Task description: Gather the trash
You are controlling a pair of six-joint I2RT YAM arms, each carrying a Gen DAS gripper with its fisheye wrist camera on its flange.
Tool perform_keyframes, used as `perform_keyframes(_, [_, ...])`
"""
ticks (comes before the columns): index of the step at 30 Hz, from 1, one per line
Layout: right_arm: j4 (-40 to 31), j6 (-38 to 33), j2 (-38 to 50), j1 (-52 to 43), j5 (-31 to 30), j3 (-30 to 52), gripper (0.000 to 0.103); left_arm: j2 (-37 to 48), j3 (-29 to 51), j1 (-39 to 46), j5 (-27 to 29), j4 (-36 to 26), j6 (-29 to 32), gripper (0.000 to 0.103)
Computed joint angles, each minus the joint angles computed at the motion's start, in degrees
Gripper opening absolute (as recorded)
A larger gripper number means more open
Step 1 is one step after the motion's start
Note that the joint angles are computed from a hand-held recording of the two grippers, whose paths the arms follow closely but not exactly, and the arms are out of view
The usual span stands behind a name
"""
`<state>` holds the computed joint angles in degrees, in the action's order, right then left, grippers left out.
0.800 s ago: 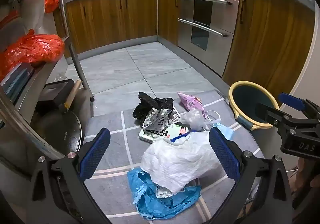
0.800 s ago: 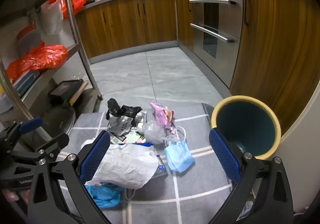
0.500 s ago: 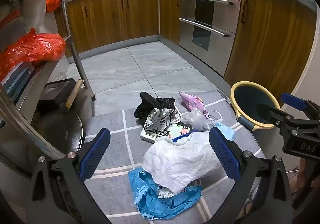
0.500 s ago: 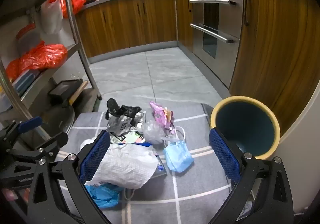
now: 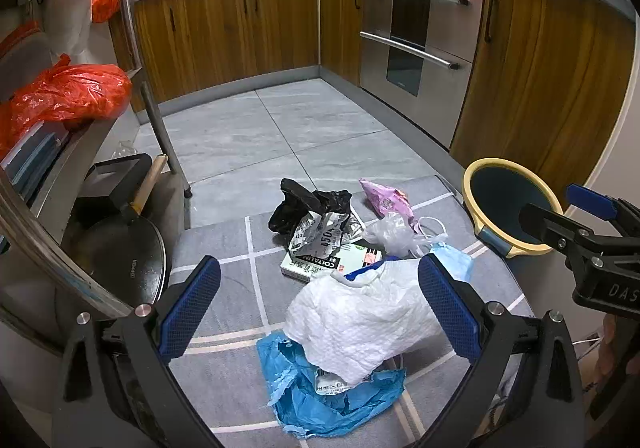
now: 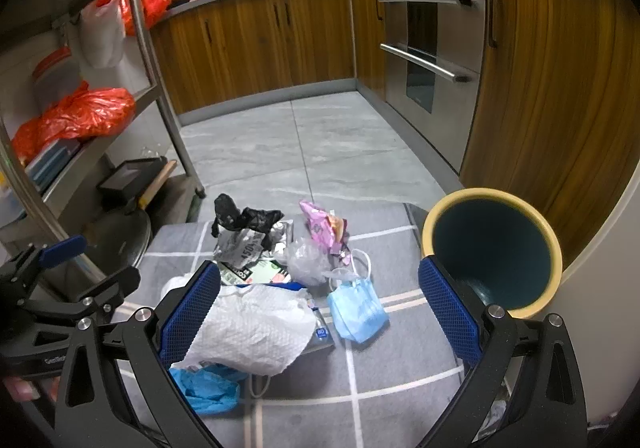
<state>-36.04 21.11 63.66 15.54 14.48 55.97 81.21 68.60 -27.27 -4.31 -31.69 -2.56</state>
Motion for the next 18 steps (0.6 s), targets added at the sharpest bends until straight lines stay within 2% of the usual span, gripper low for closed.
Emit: perform_keyframes(18, [-0.1,0.4,0.2,0.1,-0.2,-0.3,0.098,0.5,0.3,-0.3,0.0,-0.1,-0.3,0.097])
